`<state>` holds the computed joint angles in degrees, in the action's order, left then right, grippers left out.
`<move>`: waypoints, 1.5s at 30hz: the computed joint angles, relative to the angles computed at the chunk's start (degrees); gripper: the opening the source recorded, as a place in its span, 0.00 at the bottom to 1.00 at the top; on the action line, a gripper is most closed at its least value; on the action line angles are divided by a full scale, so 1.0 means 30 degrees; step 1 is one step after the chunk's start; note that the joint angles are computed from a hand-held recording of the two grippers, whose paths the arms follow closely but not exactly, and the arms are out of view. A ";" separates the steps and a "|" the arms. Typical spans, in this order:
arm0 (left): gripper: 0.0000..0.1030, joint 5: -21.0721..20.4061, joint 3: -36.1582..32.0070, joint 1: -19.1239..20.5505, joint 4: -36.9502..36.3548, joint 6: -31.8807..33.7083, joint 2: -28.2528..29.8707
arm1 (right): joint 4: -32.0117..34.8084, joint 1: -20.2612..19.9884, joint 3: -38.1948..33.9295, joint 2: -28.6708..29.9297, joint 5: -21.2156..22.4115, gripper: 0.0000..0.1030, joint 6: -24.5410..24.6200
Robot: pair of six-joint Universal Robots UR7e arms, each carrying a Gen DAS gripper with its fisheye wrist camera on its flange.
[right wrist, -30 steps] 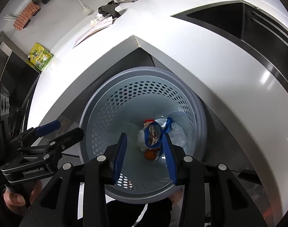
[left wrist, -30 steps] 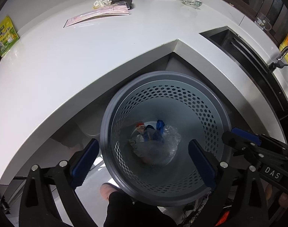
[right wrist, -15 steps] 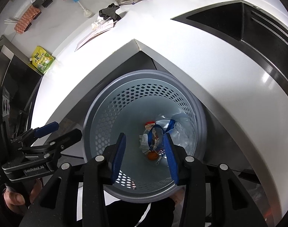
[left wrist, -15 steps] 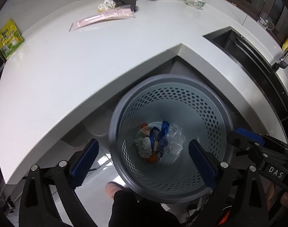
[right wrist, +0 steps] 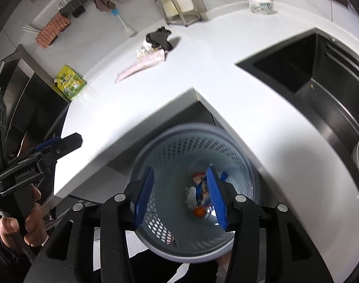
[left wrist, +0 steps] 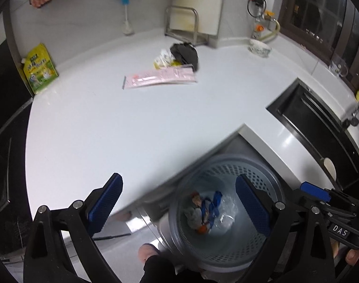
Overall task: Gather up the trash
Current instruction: 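Move both tools back to the pink strip and black cloth on the counter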
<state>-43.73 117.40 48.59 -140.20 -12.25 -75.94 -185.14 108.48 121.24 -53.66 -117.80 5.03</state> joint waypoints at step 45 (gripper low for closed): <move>0.92 -0.9292 -1.9452 0.7849 0.5517 2.4900 1.2076 | 0.4917 0.0218 -1.1703 0.6548 -0.3805 0.61 0.6968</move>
<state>-71.61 59.04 72.13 -123.65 62.45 -39.72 -170.39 109.13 86.13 -34.02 -129.22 25.94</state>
